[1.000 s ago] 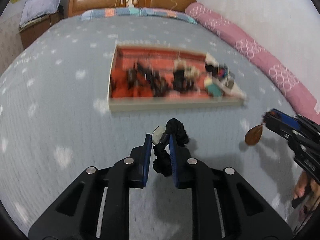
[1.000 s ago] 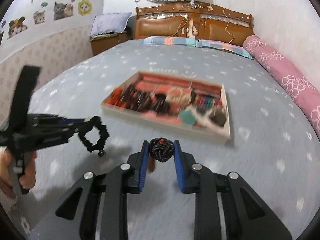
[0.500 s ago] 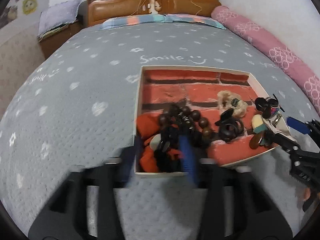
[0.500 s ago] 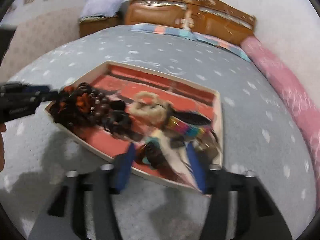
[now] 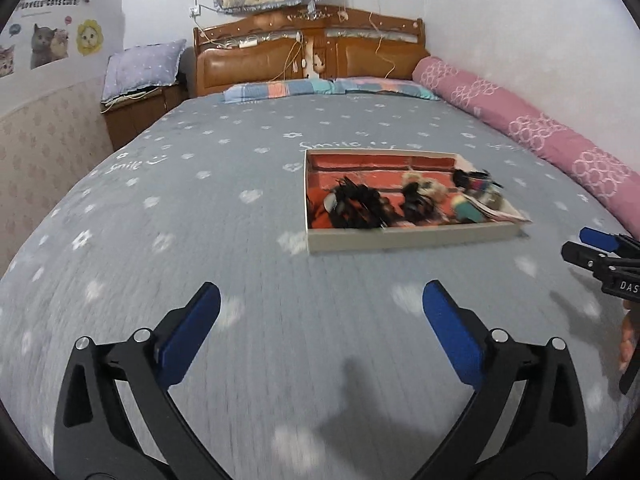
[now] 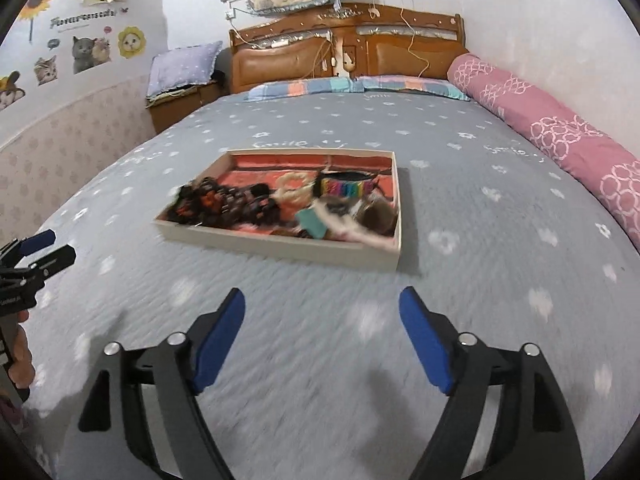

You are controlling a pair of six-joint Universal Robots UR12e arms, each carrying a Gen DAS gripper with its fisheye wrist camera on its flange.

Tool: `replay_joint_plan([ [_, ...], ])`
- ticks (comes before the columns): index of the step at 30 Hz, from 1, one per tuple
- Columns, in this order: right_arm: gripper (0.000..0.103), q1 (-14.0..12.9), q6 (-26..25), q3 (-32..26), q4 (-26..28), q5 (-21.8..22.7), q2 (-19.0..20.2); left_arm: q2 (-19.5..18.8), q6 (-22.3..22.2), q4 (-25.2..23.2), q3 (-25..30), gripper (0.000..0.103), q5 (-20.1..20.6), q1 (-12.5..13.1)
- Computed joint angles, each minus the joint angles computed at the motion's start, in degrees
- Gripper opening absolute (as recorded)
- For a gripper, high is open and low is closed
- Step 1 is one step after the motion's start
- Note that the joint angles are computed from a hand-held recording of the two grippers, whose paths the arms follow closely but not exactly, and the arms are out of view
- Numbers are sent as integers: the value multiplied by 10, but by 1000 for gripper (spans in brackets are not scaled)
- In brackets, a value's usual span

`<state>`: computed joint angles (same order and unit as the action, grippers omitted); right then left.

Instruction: Organize jewelry

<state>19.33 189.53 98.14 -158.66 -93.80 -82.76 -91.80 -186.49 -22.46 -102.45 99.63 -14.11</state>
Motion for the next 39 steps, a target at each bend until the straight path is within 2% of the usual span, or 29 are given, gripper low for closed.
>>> replay_joint_plan([
  [5, 86, 35, 16, 42, -13, -37, -40, 58, -51, 5, -59, 98, 6, -13],
  [7, 88, 51, 19, 58, -21, -57, -53, 76, -59, -2, -75, 98, 22, -24],
  [13, 90, 85, 36, 106, -66, -89, -81, 107, -96, 25, -124, 98, 80, -62],
  [16, 94, 102, 36, 130, -105, -126, -84, 109, -104, 40, -140, 98, 118, -79],
  [19, 95, 111, 41, 147, -136, -151, -83, 102, -85, 75, -151, 98, 150, -97],
  [25, 98, 120, 40, 162, -193, -197, -81, 92, -64, 112, -156, 98, 182, -114],
  [32, 99, 135, 15, 164, -222, -228, -71, 98, -62, 155, -173, 98, 163, -113],
  [39, 99, 142, 2, 165, -238, -241, -69, 97, -49, 188, -180, 98, 172, -120],
])
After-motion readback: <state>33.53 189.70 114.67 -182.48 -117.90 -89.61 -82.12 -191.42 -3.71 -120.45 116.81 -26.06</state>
